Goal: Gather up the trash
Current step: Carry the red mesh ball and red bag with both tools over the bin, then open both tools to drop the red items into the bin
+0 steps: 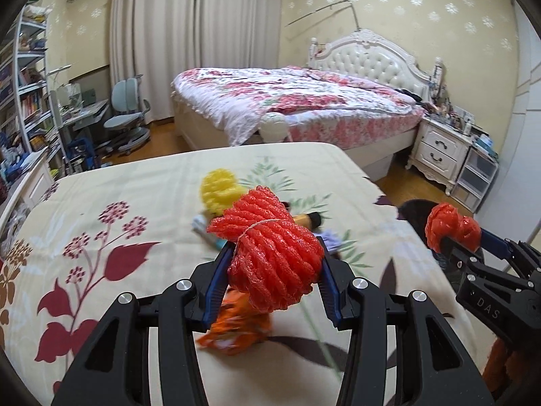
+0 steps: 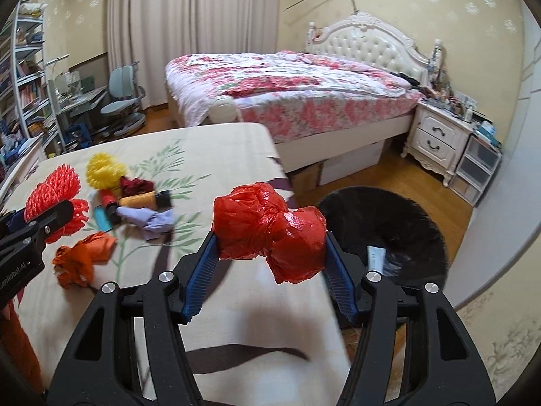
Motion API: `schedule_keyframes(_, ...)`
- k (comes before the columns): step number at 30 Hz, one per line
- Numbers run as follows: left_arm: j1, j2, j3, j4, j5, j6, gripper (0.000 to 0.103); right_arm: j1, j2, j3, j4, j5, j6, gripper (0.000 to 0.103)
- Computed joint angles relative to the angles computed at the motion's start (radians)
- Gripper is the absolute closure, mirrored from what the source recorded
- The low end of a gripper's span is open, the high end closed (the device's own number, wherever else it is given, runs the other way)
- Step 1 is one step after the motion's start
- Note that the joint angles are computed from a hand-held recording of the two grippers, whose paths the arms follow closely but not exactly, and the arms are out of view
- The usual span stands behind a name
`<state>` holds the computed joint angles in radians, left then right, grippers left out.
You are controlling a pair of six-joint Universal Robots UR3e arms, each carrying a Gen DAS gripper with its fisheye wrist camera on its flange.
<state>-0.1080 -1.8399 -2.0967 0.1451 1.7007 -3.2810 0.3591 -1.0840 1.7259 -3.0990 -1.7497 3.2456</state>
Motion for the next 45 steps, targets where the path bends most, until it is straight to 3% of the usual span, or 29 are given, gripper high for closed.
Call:
schedule_keyframes(13,-0.194,-0.263,0.384,-0.118,0.041,-0.011,0.055,-0.180,-0.034,0.100,-0.078,0.013,-0.021,0.043)
schedule_keyframes(28,-0.284,-0.524,0.810,-0.282,0.062,0.003,0.055,-0.324,0.009,0.105,-0.104,0.065,-0.014,0.043)
schedule_keyframes(45,-0.330,-0.896,1.509,-0.649,0.076,0.016,0.055,-0.405,0.117,-0.007,-0.059,0.069,0.002,0.043)
